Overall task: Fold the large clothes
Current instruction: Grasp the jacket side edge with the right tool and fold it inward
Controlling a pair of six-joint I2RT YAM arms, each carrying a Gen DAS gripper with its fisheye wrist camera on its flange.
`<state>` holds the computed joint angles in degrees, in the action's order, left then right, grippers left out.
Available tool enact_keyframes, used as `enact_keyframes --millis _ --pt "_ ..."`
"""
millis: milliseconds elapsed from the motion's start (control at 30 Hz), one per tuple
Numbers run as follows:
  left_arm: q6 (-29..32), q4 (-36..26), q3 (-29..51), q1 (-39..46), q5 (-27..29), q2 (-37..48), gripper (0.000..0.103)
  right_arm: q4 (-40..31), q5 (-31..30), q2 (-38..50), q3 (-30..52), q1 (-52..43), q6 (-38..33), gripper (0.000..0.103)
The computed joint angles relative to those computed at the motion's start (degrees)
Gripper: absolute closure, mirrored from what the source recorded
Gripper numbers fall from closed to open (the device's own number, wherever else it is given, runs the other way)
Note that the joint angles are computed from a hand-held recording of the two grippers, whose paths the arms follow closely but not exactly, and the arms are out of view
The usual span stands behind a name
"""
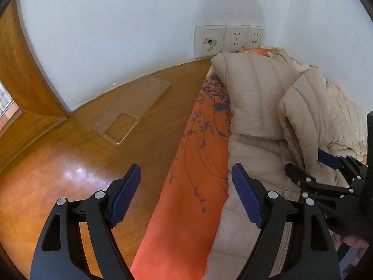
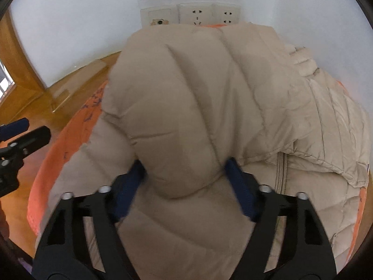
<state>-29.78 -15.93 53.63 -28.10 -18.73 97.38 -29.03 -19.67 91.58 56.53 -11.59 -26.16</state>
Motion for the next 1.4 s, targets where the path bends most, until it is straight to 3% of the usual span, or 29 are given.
enact_keyframes --millis 67,167,467,767,1133,1400 --pt "0.37 0.22 0.22 -0.16 -0.01 0.11 0.025 -0.55 -1.05 0.4 0.65 -0.92 -0.09 0.059" --pt "1.05 0.25 1.22 -0.58 0.06 0.62 0.025 -3.56 -4.15 0.43 2.6 -3.31 -0.46 0.077" --pt "4.74 -0.21 8.45 -3.12 -0.56 4.61 0.025 -14.13 -14.59 -1.21 12.32 -16.03 -2.7 0.081" --pt "11.55 1.79 19.95 -6.06 -0.01 13.44 0.025 -25.39 -21.28 11.06 32.06 -30.35 0.26 0.082" --pt "13.45 -4.03 40.63 -6.23 0.58 29.36 0.025 -19.32 -17.14 21.51 38.27 -31.74 5.69 0.082" --pt "12.91 -6.15 47.52 -5.71 0.23 34.99 0.025 -16.89 -13.24 30.46 42.57 -30.98 6.74 0.082"
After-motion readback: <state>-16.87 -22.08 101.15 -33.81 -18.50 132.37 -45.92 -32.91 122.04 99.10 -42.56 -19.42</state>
